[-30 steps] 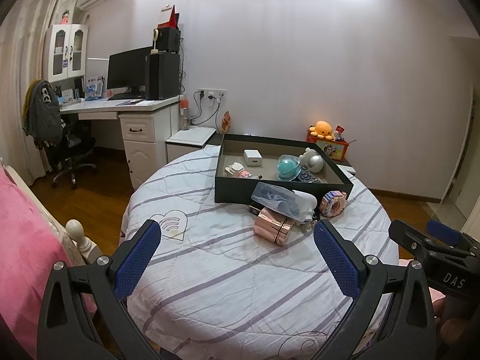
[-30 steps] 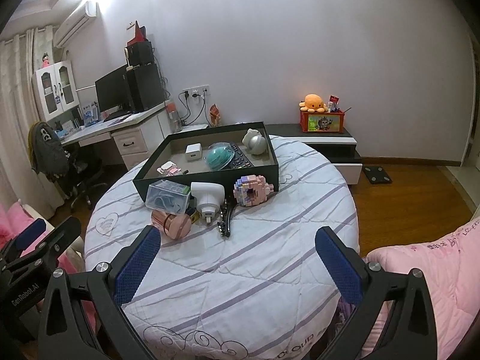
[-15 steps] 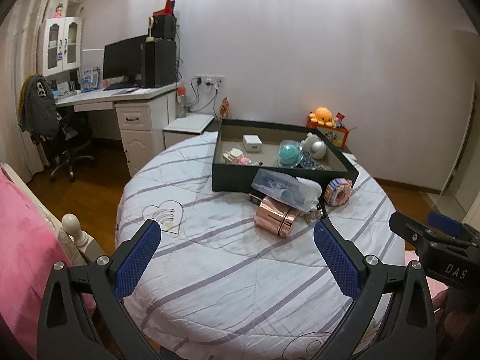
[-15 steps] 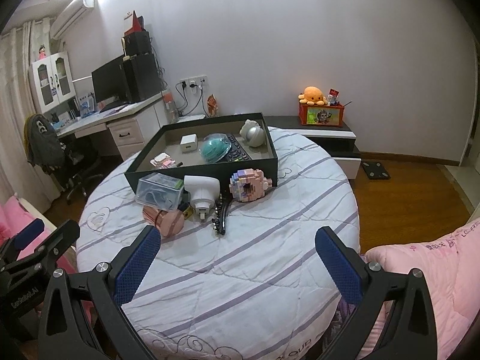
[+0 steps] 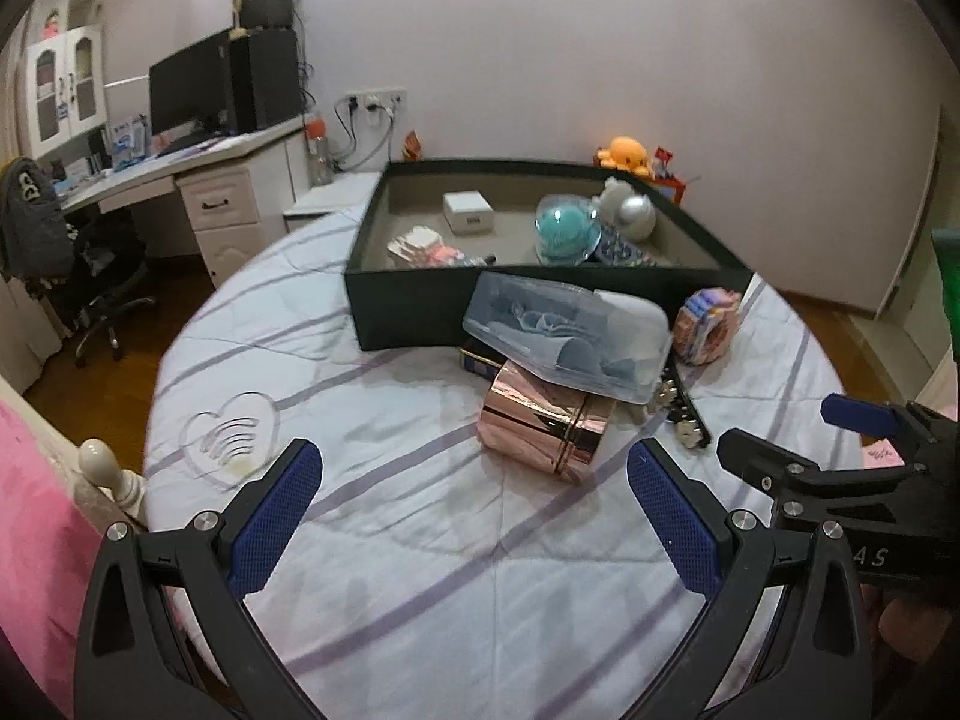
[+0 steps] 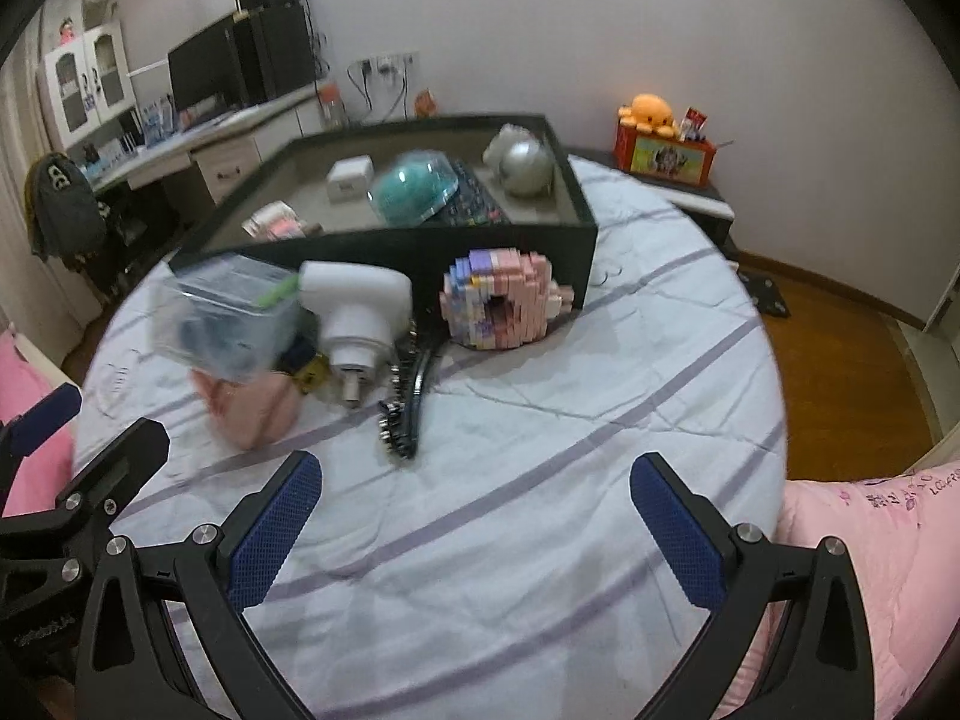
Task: Organize rigid objects
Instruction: 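Withdraw both tools from the green box back over the table items, then grasp the copper cylinder with the left tool while the right tool grasps the black hair clip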
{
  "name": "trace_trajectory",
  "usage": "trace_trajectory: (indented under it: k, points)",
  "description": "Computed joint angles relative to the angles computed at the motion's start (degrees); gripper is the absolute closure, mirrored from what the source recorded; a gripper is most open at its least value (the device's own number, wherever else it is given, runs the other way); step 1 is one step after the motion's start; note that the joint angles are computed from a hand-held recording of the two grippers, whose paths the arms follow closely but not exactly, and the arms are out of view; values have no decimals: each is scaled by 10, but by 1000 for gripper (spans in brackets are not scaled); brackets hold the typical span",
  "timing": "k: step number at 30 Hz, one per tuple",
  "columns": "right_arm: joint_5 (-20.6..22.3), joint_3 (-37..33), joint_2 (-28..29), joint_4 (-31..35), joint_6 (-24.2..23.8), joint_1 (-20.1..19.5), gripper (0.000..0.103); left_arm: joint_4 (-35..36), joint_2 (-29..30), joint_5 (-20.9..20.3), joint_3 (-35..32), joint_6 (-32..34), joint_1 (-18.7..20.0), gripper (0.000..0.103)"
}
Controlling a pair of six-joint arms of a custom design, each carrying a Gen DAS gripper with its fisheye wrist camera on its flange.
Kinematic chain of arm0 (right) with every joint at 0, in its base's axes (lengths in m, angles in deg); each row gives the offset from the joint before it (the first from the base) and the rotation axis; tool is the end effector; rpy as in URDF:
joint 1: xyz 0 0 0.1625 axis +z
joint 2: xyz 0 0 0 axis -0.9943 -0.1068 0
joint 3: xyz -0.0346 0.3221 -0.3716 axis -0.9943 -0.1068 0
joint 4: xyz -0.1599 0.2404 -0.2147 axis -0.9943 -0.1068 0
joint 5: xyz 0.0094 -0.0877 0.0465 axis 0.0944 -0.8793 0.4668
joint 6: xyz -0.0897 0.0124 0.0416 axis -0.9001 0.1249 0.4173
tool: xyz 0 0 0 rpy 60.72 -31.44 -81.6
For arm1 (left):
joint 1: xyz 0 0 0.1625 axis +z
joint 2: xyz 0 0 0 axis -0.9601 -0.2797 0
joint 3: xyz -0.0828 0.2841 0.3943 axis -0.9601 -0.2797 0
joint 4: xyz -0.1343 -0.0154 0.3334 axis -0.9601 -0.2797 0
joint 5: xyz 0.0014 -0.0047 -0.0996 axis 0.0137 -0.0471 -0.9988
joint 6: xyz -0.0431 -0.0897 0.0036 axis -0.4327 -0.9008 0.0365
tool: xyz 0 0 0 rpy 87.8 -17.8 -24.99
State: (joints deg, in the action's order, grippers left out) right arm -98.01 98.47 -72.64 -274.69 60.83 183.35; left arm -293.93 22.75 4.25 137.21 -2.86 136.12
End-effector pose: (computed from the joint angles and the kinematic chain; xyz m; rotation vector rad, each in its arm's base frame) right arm 0.1915 -0.6943 0.0608 0.4189 -2.3046 0.7592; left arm -0.1147 -0.6610 0.1043 0.4477 2.2455 -0.9640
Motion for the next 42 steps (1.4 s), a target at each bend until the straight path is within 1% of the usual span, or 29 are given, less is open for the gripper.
trace_trajectory:
  k: [2,4,7,10,12,13,14,16,17,18,19,20,21,22,23,24,25,26,28,30,37,42]
  points:
    - [1,-19,6,19,0,-5,6,32,6,-5,-21,1,9,0]
    - [2,-33,11,38,-1,-9,7,64,10,-11,-39,-4,17,0]
    - [12,-49,15,65,-2,-14,12,102,11,-30,-58,-15,26,0]
    - [20,-69,21,92,-4,-19,17,120,16,-33,-74,-10,29,0]
    - [28,-78,23,105,-6,-22,17,126,16,-40,-82,-6,31,0]
    - [32,-83,24,107,-9,-22,19,133,17,-42,-88,-5,33,0]
    - [31,-86,26,107,-14,-22,26,140,19,-42,-94,-4,33,0]
    - [19,-99,34,112,-30,-18,31,153,22,-43,-104,-6,35,1]
    - [17,-103,35,115,-32,-18,33,163,21,-52,-108,-10,36,5]
    - [17,-106,35,118,-33,-18,34,177,19,-65,-110,-14,39,14]
    - [18,-107,35,119,-37,-18,35,185,19,-70,-114,-15,40,19]
    - [17,-107,36,117,-42,-18,37,193,21,-72,-116,-16,40,32]
    - [14,-107,38,113,-47,-17,40,198,22,-72,-116,-14,38,42]
    - [15,-101,38,102,-55,-17,47,197,23,-72,-115,-12,37,46]
    - [17,-96,37,95,-58,-16,57,196,23,-72,-113,-11,37,47]
    - [18,-93,35,91,-60,-16,64,194,21,-75,-111,-14,37,47]
    - [22,-86,32,87,-59,-17,74,195,17,-81,-107,-22,39,47]
    - [25,-81,29,86,-57,-18,78,194,15,-85,-104,-27,40,47]
    - [33,-70,23,81,-53,-20,81,188,8,-88,-94,-35,40,47]
    - [40,-62,18,79,-47,-22,81,180,4,-86,-84,-39,39,47]
    - [89,-24,-11,92,-8,-30,83,157,-15,-68,-43,-56,33,47]
    - [118,10,-29,81,11,-29,84,127,-33,-57,-1,-60,25,47]
